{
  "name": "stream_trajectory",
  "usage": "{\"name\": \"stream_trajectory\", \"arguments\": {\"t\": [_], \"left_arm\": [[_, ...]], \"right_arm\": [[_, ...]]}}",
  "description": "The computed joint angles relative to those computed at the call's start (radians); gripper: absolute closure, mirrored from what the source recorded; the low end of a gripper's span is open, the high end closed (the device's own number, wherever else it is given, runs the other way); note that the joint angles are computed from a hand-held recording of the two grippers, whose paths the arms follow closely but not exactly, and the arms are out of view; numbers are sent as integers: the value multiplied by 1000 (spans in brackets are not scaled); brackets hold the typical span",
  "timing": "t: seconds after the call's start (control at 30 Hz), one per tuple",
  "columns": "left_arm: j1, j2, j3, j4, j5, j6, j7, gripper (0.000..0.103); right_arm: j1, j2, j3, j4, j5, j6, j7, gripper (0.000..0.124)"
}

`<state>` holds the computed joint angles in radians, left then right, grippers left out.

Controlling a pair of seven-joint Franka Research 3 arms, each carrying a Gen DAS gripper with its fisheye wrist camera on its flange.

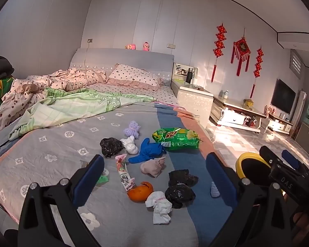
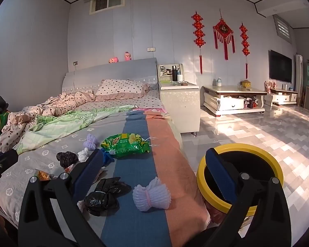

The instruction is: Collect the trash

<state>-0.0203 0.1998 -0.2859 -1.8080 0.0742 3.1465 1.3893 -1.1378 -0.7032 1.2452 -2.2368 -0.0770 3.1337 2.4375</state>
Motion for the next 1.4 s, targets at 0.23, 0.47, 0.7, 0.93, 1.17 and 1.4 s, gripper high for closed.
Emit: {"name": "stream_trajectory", "arguments": {"t": [0.23,0.47,0.7,0.93,1.17,1.4], "left_arm": [[9,-1,-11,-2,-11,0,10,7],[56,-4,-66,-3,-63,-6,68,7],[39,-5,-50,-4,-85,-7,86,7],[36,-6,-49,-4,-100,-9,99,7],[33,-5,-47,-1,-103,-11,101,7],[30,-5,-45,-4,-109,-10,107,7]], "right_arm": [[1,0,0,1,-2,-3,2,29],[0,4,-2,-2,-4,-1,2,29],[1,6,-2,-1,-5,-4,3,29],[1,8,-2,-1,-6,-3,3,29],[-19,2,17,-2,-4,3,15,29],[-22,-4,22,-9,4,10,14,29]]}}
